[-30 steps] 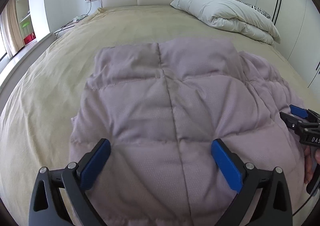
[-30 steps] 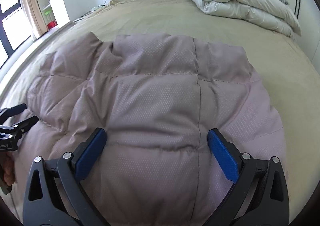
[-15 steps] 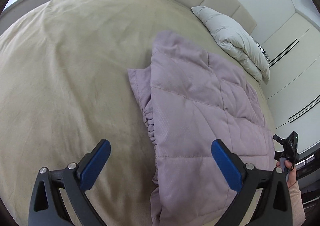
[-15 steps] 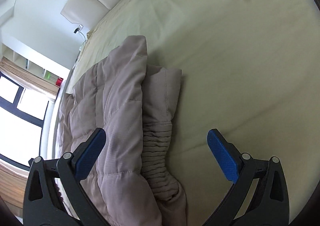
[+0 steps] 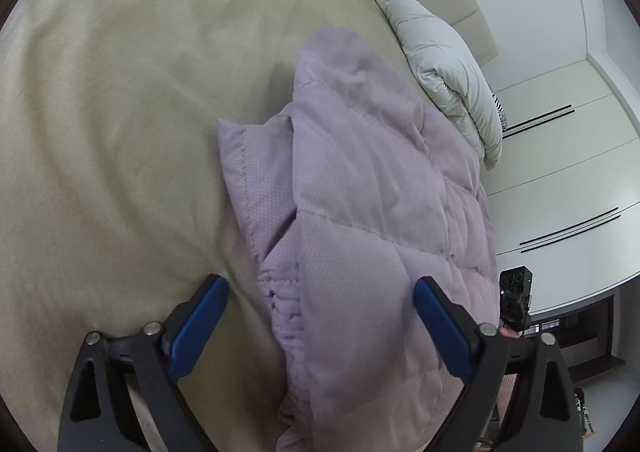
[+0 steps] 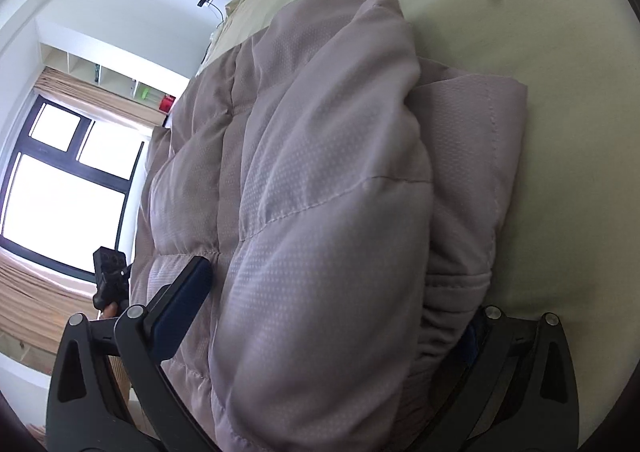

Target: Fold large clothes

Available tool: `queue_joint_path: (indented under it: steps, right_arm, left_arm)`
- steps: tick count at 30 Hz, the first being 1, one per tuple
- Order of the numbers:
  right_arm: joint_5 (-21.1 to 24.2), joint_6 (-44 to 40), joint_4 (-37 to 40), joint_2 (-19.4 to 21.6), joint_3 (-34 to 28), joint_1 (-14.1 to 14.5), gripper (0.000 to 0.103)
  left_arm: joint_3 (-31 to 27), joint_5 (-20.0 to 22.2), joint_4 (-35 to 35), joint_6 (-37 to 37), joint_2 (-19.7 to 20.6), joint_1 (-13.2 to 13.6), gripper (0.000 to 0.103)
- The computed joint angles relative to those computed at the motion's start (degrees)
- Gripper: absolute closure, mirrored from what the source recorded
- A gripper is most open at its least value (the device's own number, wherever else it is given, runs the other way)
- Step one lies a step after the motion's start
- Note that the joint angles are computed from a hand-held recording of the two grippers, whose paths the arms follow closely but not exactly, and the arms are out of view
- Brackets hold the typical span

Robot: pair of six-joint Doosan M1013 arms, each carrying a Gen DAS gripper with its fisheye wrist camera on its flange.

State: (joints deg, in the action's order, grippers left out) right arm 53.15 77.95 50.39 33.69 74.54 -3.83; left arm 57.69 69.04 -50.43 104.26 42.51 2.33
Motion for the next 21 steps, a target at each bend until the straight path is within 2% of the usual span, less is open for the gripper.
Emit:
queue_joint_path:
  steps: [1,3,4,6,8,9,10,11,14,21]
  right_arm:
    - [0.42,0.50,-0.52,0.38,-0.70,0.17,0.000]
    - [0.81,1.64,-2.17,0.87,-1.96,0.75,0.001]
    - [0.77,1.90,-3.23,0.87,-2.18,1.03,0.005]
    - [0.40,2.06,-4.07,0.43,-1.89,1.42,0.015]
    - [-0.29,1.64,-4.33,-0.22,-1.31,1.72,0.029]
    - [-0.99,1.53,-4.77,-0.57,-1.14,1.94,0.033]
    - [-1.87,1.77,-5.25,-1.03,-1.04,2.38,0.041]
    - [-2.88,1.93,-5.53,-1.56,-0.78,2.81,0.049]
    - [-5.70,2.15,-5.92,-3.71,1.08,3.60,0.057]
    - [-9.65,-2.53,-0.75,-9.95,7.37,5.74,0.060]
  left_arm:
    - [-1.02,0.96,-1.27,-1.01,0.91,0.02,0.031]
    - [-1.80,1.53,-2.29,-3.34,1.82,-0.33,0.040]
    - [-1.91,1.52,-1.86,-3.38,1.85,-0.67,0.045]
    - [-1.37,0.98,-1.14,-3.25,1.38,-0.89,0.049]
    - [-0.91,1.42,-2.33,-2.80,1.16,-0.59,0.056]
    - [-0.74,1.62,-2.90,-2.67,1.03,-0.39,0.062]
    - [-0.17,1.64,-3.43,-2.18,0.59,-0.13,0.066]
    - [0.37,1.55,-3.67,-1.52,-0.01,-0.02,0.068]
    - [2.60,1.68,-4.91,0.42,-2.04,0.55,0.071]
    - [9.86,2.80,-9.66,5.75,-8.00,2.78,0.073]
